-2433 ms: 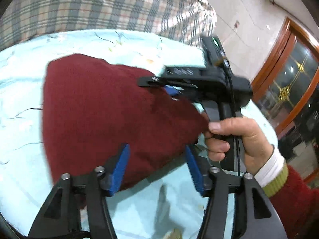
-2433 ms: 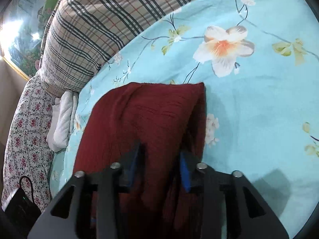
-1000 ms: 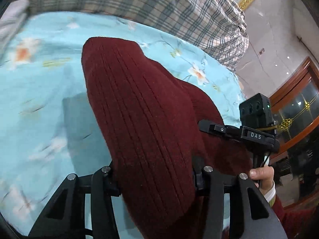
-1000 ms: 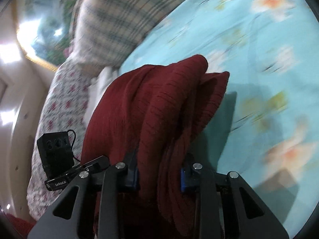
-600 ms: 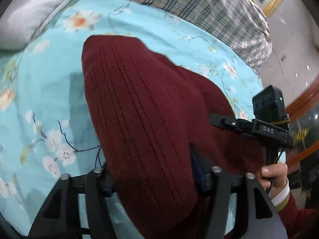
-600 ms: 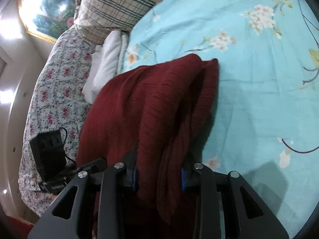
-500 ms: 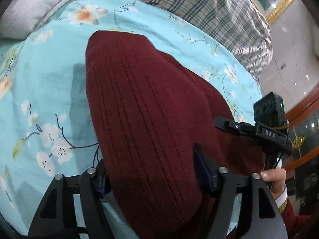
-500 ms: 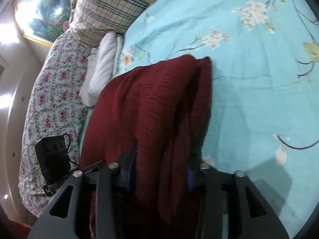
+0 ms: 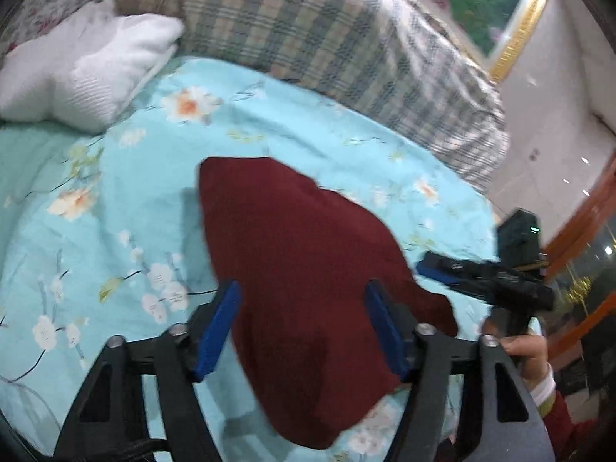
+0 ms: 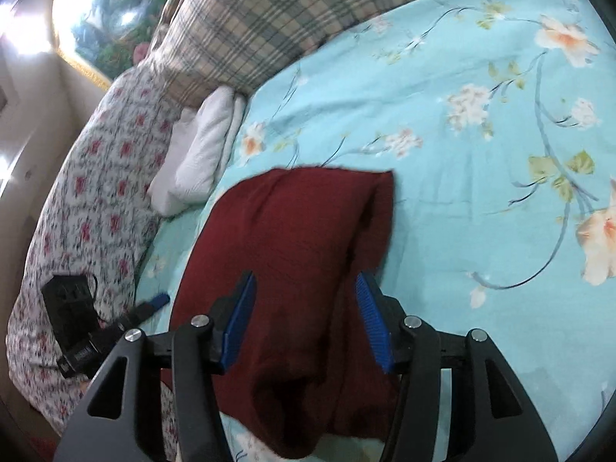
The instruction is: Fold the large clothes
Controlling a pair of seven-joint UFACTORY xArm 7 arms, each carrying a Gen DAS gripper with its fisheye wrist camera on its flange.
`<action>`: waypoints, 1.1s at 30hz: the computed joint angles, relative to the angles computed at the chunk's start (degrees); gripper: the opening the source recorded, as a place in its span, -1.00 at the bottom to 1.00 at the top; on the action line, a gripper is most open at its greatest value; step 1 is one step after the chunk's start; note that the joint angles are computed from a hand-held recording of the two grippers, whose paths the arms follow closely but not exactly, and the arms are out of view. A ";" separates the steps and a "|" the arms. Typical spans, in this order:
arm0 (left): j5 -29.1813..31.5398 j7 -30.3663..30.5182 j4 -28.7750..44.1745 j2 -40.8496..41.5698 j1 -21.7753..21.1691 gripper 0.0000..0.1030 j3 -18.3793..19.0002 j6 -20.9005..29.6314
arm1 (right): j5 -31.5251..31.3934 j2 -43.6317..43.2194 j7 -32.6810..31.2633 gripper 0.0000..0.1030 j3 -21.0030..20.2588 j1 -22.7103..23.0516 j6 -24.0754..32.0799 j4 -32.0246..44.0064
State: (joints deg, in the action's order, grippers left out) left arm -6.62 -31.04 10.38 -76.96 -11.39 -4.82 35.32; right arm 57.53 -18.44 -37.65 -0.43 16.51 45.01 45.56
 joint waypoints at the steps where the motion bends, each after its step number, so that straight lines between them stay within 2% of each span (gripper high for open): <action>1: 0.12 0.50 0.17 0.73 -0.25 0.12 0.23 -0.36 | -0.37 0.70 0.57 0.06 0.44 0.22 0.18 0.15; 3: -0.10 1.60 0.64 3.64 -1.55 0.10 0.49 -1.92 | -1.14 2.35 1.46 -0.10 1.29 0.56 0.30 0.52; 5: -0.25 1.88 0.81 6.43 -2.06 0.10 0.08 -3.41 | -1.66 3.48 1.82 -0.56 1.88 0.70 0.09 0.85; 8: -0.32 2.72 1.27 7.91 -2.66 0.08 0.54 -3.19 | 1.77 1.86 -0.96 -0.70 0.78 0.66 0.18 0.76; 11: -1.99 5.64 2.29 10.59 -6.30 -0.04 2.76 -6.47 | 4.69 -1.56 -3.76 -0.78 -0.65 0.12 -0.24 0.23; 13: -2.69 7.10 3.84 15.34 -8.31 -0.06 2.45 -7.56 | 2.31 -1.54 -3.15 -0.79 -0.60 -0.59 -0.42 0.52; 15: -2.26 6.81 4.98 19.54 -8.07 -0.06 0.04 -7.69 | -1.68 0.57 -0.88 -0.79 -0.02 -1.30 -0.19 0.51; 17: -2.20 6.24 4.52 22.53 -8.26 -0.07 -1.31 -10.39 | -4.71 2.42 0.62 -0.79 1.28 -1.57 -2.35 -0.98; 19: -2.14 5.17 3.66 22.80 -8.37 -0.07 -2.22 -12.11 | -2.72 2.30 -0.39 -0.78 0.82 -1.06 -3.83 -2.67; 21: -1.49 4.22 3.37 22.40 -8.38 -0.07 -2.97 -12.11 | -4.01 1.65 3.42 -0.71 0.94 -1.76 -3.59 -2.29; 22: -1.12 3.93 3.05 22.10 -8.42 -0.07 -3.23 -12.21 | -6.01 0.77 5.58 -0.61 0.93 -1.48 -4.98 -2.45; 23: -0.83 3.92 2.90 22.20 -8.49 -0.07 -3.04 -12.49 | -9.06 -1.44 8.31 -0.57 3.32 -2.66 -8.77 -3.01; 25: -0.63 3.53 2.36 21.71 -8.68 -0.07 -2.76 -13.03 | -9.69 -3.64 8.05 -0.58 3.04 -0.79 -12.47 -3.00; 27: -0.40 3.06 2.23 21.97 -8.51 -0.07 -2.65 -13.78 | -6.55 -2.35 4.75 -0.58 0.21 2.94 -9.61 0.45; 29: 0.33 2.13 2.46 22.94 -7.78 -0.04 -3.56 -14.65 | -1.70 1.87 0.64 -0.58 -1.86 5.59 -3.50 5.00; 31: 1.51 0.87 2.86 23.74 -6.90 -0.01 -5.35 -14.82 | 1.55 7.70 -1.68 -0.58 -1.28 5.76 0.19 9.07; 33: 2.75 -0.60 3.06 24.15 -6.17 -0.01 -6.87 -14.91 | -0.44 12.20 0.44 -0.58 1.16 4.81 -0.93 11.27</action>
State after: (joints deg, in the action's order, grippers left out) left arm -3.87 -31.64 13.44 -52.81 -17.57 -11.69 20.41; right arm 57.09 -6.24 -37.21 0.73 21.32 44.08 56.83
